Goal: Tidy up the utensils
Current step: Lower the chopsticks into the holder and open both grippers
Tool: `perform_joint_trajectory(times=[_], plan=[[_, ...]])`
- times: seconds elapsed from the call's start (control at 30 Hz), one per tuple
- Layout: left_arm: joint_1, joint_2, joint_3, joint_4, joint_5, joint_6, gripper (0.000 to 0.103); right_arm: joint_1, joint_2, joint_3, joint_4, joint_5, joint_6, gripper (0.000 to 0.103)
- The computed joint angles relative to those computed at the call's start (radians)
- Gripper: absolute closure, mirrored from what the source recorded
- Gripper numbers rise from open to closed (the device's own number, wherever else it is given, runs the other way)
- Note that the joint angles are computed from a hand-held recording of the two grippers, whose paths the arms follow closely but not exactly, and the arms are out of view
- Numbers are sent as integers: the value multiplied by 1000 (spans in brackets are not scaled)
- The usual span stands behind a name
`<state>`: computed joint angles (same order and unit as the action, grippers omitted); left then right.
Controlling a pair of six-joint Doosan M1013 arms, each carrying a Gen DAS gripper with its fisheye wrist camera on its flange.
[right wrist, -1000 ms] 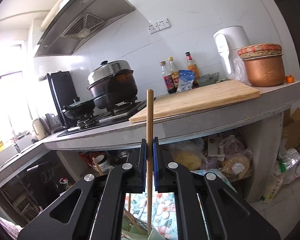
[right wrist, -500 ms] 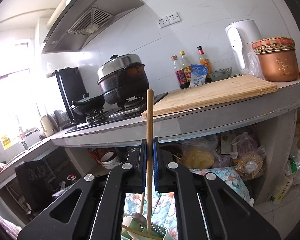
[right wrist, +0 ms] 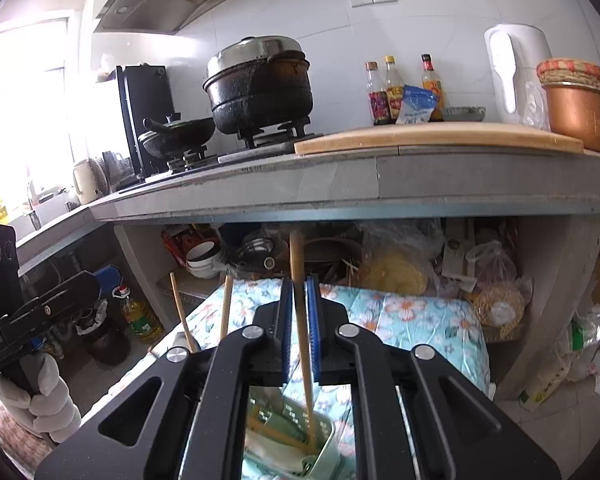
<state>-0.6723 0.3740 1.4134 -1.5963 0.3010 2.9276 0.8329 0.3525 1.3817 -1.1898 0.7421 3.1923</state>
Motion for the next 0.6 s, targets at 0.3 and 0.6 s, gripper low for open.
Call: perform_joint_trajectory(times=[0.3,0.6], plan=[[4,-29,44,1,-6,-4,39,44,-60,76,-118,43,215,63],[-19,-77,114,247,-87,-239,18,135,-78,125,-107,160,311,32]])
